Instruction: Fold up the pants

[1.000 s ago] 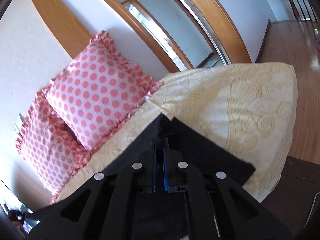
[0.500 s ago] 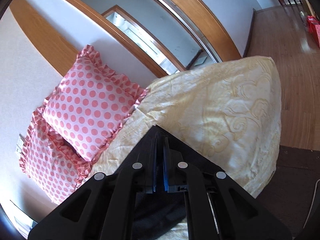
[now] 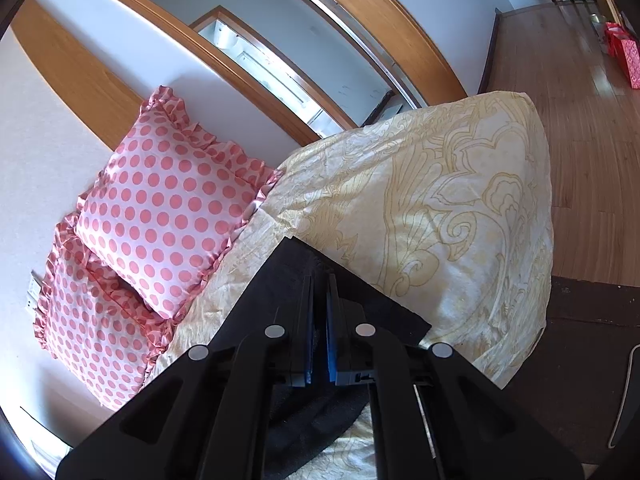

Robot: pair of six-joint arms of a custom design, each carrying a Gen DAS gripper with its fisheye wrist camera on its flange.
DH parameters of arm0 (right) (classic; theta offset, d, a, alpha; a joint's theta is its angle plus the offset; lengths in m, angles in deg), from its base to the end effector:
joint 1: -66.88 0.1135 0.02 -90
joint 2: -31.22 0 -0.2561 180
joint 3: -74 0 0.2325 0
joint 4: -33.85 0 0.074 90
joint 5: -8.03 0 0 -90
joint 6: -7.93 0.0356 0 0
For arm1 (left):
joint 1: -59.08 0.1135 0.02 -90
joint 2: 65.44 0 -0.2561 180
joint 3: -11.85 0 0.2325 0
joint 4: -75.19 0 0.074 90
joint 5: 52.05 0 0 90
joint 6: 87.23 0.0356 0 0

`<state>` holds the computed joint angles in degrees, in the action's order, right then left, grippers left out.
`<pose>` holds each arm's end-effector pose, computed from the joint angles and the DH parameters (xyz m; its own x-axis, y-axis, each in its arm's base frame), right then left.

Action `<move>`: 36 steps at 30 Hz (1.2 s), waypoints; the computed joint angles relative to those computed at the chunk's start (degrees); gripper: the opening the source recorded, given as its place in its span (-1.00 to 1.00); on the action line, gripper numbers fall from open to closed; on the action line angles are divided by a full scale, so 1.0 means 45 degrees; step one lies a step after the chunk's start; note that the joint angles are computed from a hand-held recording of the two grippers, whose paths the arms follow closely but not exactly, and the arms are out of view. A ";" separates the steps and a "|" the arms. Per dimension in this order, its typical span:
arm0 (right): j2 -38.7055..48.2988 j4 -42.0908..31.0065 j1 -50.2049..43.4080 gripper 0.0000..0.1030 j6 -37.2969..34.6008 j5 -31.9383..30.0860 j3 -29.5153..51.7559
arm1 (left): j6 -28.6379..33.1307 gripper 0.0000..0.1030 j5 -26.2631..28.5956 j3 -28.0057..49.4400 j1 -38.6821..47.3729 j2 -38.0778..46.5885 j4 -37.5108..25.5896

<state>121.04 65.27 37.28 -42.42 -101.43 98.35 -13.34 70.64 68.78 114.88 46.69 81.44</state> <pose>0.1840 -0.0909 0.0979 -0.2308 0.8231 -0.5189 0.4844 0.5597 0.6723 0.1943 0.2517 0.0814 -0.2694 -0.8119 -0.5179 -0.5948 0.5632 -0.5735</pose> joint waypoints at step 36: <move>-0.2306 -0.2716 -0.2377 -0.42 -0.1232 -0.2583 -0.0904 | 0.3236 0.39 -0.0874 -0.5870 -0.4281 -0.6562 0.2122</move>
